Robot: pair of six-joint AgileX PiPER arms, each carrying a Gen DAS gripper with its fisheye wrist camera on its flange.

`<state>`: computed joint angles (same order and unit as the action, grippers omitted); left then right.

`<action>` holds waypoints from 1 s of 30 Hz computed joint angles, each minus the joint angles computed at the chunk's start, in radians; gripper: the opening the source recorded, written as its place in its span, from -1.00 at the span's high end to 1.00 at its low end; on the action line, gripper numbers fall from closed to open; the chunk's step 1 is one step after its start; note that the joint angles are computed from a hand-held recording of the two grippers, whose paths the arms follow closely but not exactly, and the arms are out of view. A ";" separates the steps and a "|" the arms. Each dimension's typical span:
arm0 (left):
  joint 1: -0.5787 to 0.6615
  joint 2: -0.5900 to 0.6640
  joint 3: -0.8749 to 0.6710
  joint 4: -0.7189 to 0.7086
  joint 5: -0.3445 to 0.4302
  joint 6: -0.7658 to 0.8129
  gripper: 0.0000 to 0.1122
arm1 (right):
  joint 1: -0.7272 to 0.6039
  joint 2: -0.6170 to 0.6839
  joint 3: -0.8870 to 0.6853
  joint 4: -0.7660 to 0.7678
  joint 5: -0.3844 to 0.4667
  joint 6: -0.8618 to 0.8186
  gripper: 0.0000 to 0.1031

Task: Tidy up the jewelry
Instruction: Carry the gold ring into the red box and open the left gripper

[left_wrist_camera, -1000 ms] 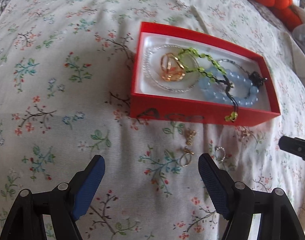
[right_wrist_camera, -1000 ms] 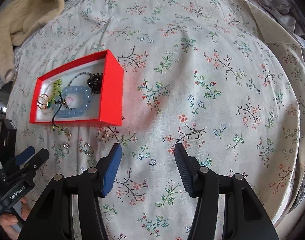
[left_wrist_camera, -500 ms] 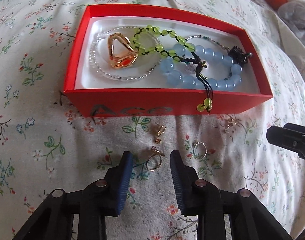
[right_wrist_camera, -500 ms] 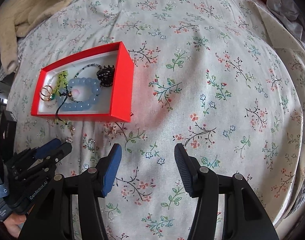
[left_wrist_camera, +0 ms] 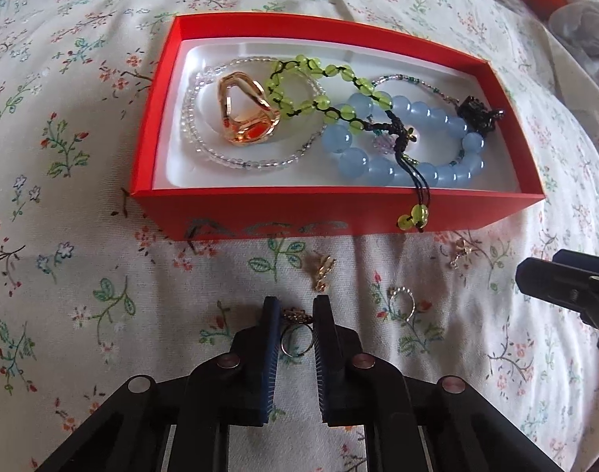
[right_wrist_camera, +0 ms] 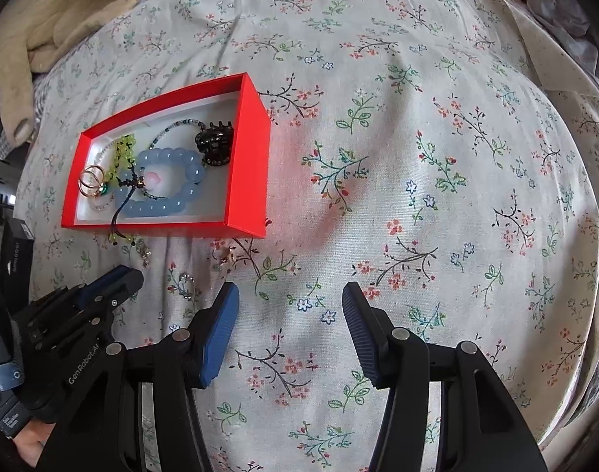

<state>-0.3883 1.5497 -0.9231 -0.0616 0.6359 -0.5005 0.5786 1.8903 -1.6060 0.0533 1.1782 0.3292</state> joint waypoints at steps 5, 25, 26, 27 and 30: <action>0.010 -0.050 0.017 0.036 0.023 -0.039 0.80 | 0.026 0.029 -0.036 0.013 0.009 0.005 -0.12; 0.089 -0.175 0.097 0.040 0.058 0.007 0.80 | 0.129 0.164 -0.157 0.103 0.020 -0.036 0.44; 0.091 -0.180 0.100 0.039 0.060 0.006 0.80 | 0.130 0.181 -0.176 0.110 0.029 -0.037 0.49; 0.095 -0.180 0.101 0.035 0.060 0.010 0.80 | 0.129 0.187 -0.178 0.110 0.027 -0.035 0.51; 0.099 -0.177 0.102 0.031 0.060 0.017 0.80 | 0.130 0.199 -0.183 0.101 0.025 -0.031 0.55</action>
